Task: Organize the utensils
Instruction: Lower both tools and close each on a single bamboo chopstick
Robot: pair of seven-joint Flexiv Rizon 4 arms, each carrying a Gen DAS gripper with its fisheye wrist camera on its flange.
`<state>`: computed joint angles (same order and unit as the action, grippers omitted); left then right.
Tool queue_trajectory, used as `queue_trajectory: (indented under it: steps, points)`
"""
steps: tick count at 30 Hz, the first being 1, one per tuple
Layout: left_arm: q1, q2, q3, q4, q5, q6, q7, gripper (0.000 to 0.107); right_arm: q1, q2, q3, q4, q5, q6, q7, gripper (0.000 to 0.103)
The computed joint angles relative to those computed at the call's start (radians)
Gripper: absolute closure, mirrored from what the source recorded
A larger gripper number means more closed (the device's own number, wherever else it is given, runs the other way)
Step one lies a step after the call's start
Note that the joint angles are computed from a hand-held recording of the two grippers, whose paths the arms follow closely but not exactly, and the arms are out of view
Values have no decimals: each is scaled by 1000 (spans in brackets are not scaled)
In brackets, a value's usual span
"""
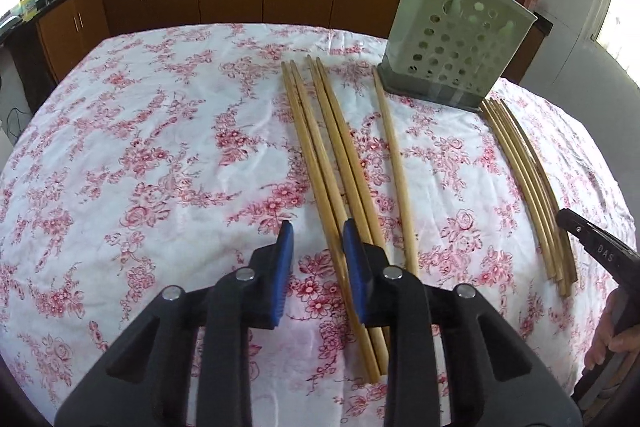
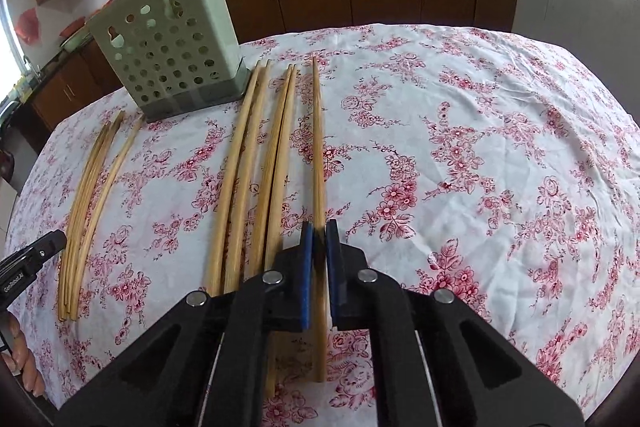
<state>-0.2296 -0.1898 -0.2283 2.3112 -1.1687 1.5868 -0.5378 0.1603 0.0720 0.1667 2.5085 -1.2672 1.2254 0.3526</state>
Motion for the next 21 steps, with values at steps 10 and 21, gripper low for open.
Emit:
queue_trajectory:
  steps: [10, 21]
  points:
    - [37, -25, 37, 12, 295, 41, -201, 88, 21, 1, 14, -4, 14, -37, -27, 94]
    - [205, -99, -37, -67, 452, 54, -269, 98, -25, -11, -27, -14, -44, -45, -15, 95]
